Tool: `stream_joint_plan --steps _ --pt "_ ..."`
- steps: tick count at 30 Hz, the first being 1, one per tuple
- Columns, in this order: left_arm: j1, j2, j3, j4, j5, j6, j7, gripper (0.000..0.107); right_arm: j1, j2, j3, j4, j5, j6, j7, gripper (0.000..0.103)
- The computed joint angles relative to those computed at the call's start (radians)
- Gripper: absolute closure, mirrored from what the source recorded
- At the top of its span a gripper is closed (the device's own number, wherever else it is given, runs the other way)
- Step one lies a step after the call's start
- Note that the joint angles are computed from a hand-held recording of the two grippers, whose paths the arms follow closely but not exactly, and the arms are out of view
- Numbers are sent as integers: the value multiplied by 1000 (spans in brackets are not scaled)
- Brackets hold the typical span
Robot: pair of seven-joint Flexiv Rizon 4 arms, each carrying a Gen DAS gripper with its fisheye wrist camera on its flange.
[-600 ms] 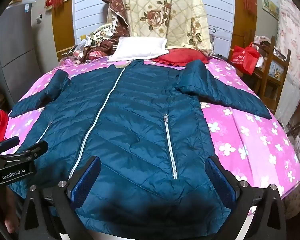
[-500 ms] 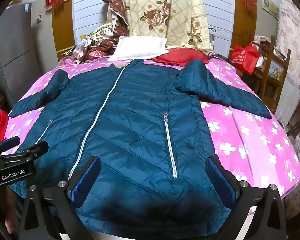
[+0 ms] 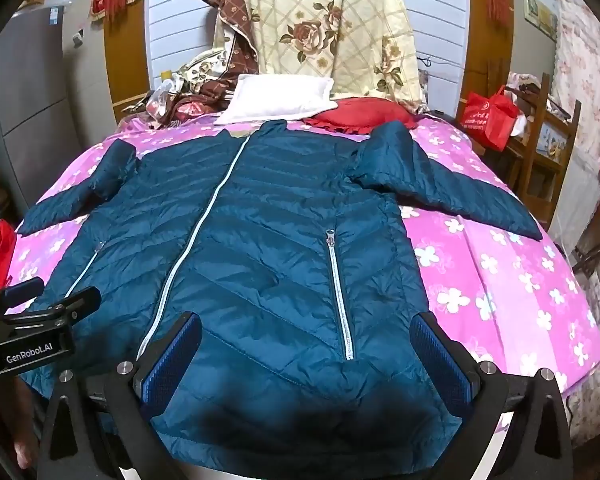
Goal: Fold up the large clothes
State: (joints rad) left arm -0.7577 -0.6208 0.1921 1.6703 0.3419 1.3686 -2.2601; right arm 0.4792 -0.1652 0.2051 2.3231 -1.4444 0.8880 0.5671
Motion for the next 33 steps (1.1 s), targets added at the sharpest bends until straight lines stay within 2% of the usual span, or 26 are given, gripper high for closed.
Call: stream_joint_plan --steps 3,14,33 --pt "-18 0 20 -8 16 -16 -15 4 -2 13 4 9 4 2 -1 0" --pt "19 5 -17 3 12 -14 -3 4 1 14 7 4 18 -3 -11 0" --pt "6 -1 -5 -1 17 -17 -16 4 2 13 6 3 13 2 -7 0"
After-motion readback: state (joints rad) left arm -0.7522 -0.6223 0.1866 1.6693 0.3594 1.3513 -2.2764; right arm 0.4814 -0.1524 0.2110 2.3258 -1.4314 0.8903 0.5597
